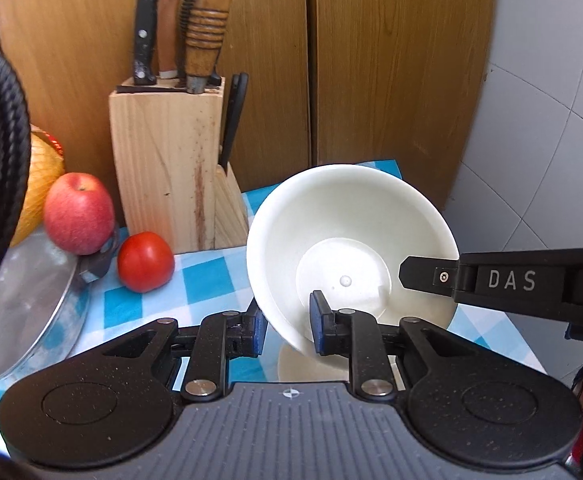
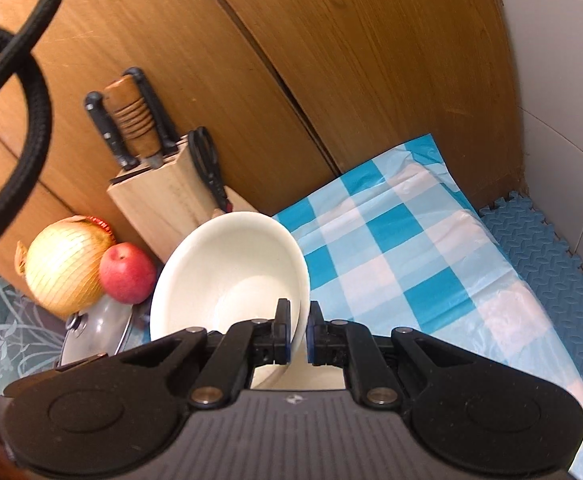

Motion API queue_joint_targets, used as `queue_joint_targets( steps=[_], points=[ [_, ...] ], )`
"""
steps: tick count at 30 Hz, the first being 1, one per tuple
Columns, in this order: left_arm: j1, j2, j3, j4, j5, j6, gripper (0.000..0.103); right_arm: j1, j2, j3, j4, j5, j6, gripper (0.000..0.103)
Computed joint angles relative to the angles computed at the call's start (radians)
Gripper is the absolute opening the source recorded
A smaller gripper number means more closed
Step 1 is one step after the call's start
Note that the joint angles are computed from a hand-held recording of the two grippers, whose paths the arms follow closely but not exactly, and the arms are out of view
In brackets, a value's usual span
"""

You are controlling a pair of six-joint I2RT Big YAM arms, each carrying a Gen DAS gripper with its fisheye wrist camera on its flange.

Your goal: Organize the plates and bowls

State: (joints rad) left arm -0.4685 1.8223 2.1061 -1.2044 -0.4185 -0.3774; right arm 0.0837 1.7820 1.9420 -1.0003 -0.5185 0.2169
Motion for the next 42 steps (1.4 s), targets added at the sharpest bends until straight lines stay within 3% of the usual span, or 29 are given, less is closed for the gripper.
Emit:
queue_joint_targets(
  steps=[13,25,34,42],
  points=[
    [-0.086,-0.136,-0.222,0.125,-0.199,0.001,0.034,0.012,-0.148,-0.182,0.053,-0.013,-0.063,0.011],
    [-0.082,-0.205,-0.351,0.222,-0.201,-0.04,0.034,0.028,-0.19,-0.244,0.062,-0.005,-0.089,0.011],
    [-0.079,-0.245,-0.451,0.323,-0.188,-0.011,0.034,0.039,-0.184,-0.251,0.051,0.025,-0.099,0.012],
    [-0.05,-0.231,-0.456,0.323,-0.151,-0.002,0.033,0.057,-0.168,-0.245,0.026,0.058,-0.127,0.012]
  ],
)
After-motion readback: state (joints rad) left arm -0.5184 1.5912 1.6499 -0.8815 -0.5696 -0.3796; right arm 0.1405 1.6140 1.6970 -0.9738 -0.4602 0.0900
